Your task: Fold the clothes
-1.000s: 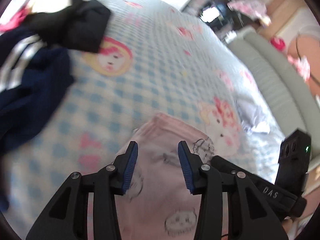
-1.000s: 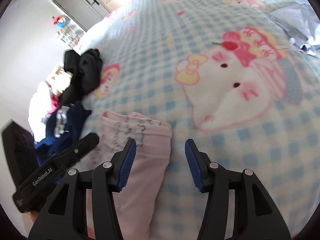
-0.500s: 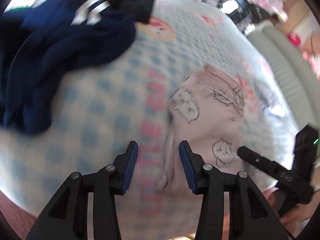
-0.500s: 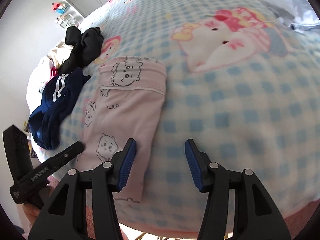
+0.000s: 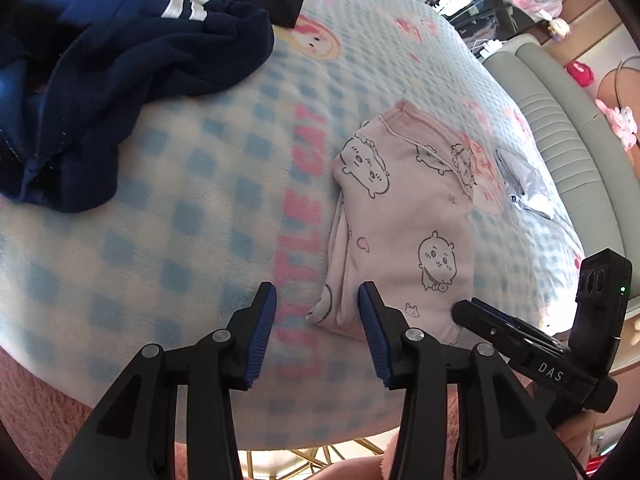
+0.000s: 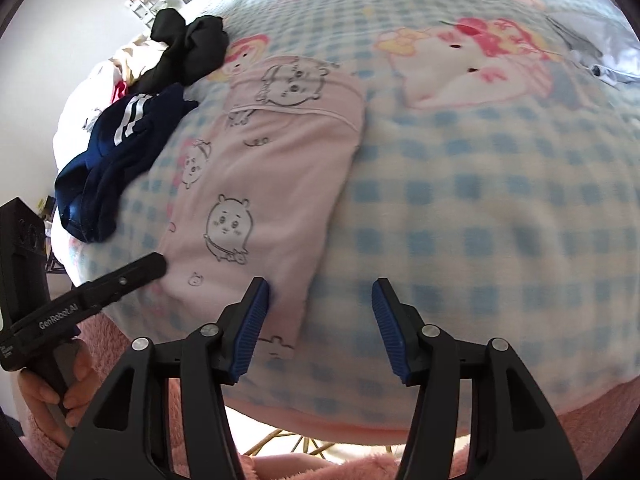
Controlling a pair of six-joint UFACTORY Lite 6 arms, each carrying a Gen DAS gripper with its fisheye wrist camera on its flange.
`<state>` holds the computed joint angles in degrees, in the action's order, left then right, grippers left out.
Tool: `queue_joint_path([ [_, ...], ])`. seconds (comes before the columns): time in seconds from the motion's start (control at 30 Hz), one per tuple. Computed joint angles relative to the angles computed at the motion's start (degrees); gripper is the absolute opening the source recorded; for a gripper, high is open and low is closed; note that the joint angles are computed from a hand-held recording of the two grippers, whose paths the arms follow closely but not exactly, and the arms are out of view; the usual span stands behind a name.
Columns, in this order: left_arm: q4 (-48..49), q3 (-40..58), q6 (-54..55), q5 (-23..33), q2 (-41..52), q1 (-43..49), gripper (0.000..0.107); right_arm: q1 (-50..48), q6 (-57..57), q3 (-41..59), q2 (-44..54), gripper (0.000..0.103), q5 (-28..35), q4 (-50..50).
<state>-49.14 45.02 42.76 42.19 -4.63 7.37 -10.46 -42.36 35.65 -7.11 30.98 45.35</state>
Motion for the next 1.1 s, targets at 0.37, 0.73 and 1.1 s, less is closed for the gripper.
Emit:
queue_joint_path([
  [0.37,-3.7,-0.7,3.3,1.2,0.1,-1.2,0.042,2.5,-3.8,-3.6,-1.5,0.055,3.6,-1.6],
  [0.73,-10.9,-5.5,9.0,0.0,-9.0,-1.2,0.042,3.0,-1.2,-5.8,-5.4,0.055,0.0,-2.3],
  [1.1,11.8,-4.8,-11.0,-13.8,-5.5,-16.0,0.043,0.6,4.3,-9.1,-6.7,0.054,-2.8,-6.6],
])
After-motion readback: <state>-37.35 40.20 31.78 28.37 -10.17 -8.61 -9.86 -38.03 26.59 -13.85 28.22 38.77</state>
